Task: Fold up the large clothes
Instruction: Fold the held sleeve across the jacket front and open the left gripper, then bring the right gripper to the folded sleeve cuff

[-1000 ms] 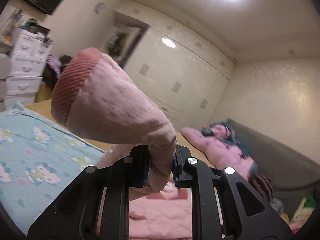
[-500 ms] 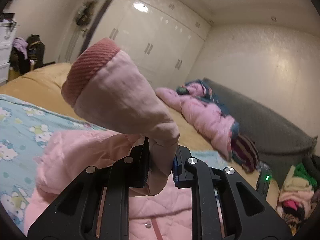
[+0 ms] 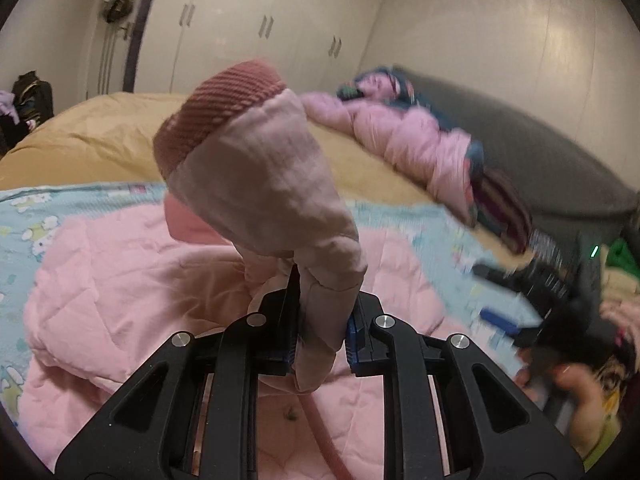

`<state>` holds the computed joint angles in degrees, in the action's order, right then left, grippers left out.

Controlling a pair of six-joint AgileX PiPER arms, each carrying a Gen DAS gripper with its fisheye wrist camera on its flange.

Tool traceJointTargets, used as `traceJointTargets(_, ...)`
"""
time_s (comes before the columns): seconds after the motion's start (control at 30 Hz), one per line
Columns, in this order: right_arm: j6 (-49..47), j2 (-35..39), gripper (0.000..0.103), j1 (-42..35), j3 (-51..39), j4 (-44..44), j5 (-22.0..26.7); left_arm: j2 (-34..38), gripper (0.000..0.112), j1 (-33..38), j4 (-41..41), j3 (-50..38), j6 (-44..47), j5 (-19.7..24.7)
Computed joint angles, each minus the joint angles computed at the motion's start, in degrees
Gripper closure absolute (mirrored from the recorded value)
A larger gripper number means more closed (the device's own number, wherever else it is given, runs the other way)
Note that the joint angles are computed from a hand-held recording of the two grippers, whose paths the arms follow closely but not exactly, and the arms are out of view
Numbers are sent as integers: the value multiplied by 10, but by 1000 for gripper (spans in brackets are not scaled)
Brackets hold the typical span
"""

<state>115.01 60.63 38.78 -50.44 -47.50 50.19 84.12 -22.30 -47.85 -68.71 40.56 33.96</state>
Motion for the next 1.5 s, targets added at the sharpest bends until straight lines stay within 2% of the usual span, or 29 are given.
traceJointTargets(0.13, -2, -12, 4, -15, 14, 12, -10, 25, 98, -37, 61, 0, -19, 1)
traceJointTargets(0.3, 5, -31, 4, -44, 42, 29, -50, 40, 96, -86, 171, -2, -78, -15)
traceJointTargets(0.4, 6, -46, 4, -70, 66, 42, -95, 37, 95, -94, 190, 5, -93, -21)
traceJointTargets(0.47, 6, -53, 4, -82, 76, 48, -115, 33, 91, -104, 217, 7, -106, -22)
traceJointTargets(0.5, 7, -56, 4, -85, 79, 50, -122, 34, 84, -112, 227, 9, -112, -24)
traceJointTargets(0.6, 1, -65, 4, -94, 85, 58, -139, 43, 51, -109, 180, -9, -74, 24)
traceJointTargets(0.67, -15, -70, 4, -105, 88, 72, -153, 39, 49, -118, 192, -9, -78, 29)
traceJointTargets(0.73, -34, -73, 4, -113, 90, 88, -163, 38, 38, -132, 221, -15, -91, 42)
traceJointTargets(0.8, -48, -73, 4, -118, 88, 100, -163, 33, 30, -130, 215, -21, -78, 60)
traceJointTargets(0.87, -57, -72, 4, -125, 89, 110, -172, 6, 24, -103, 156, -23, -14, 81)
traceJointTargets(0.9, -61, -70, 4, -131, 91, 117, -183, -7, 18, -78, 113, -27, 23, 96)
traceJointTargets(0.97, -97, -60, 4, -149, 93, 152, -223, -21, 18, -29, 59, -34, 62, 117)
traceJointTargets(1.03, -155, -44, 4, -164, 90, 204, -267, -18, 18, 12, 55, -54, 44, 125)
traceJointTargets(1.13, -187, -16, 4, -163, 78, 238, -302, 2, 18, 73, 84, -78, -15, 116)
traceJointTargets(1.27, -244, 21, 4, -164, 54, 281, -317, 34, 18, 148, 93, -106, -63, 121)
traceJointTargets(1.33, -221, 38, 5, -157, 43, 251, -310, 45, 18, 174, 85, -118, -69, 122)
traceJointTargets(1.43, -223, 59, 13, -164, 43, 254, -320, 65, 18, 199, 103, -131, -107, 109)
traceJointTargets(1.47, -234, 65, 21, -169, 44, 265, -327, 69, 18, 201, 113, -134, -121, 104)
traceJointTargets(1.5, -250, 74, 33, -173, 44, 276, -332, 79, 18, 204, 121, -135, -133, 98)
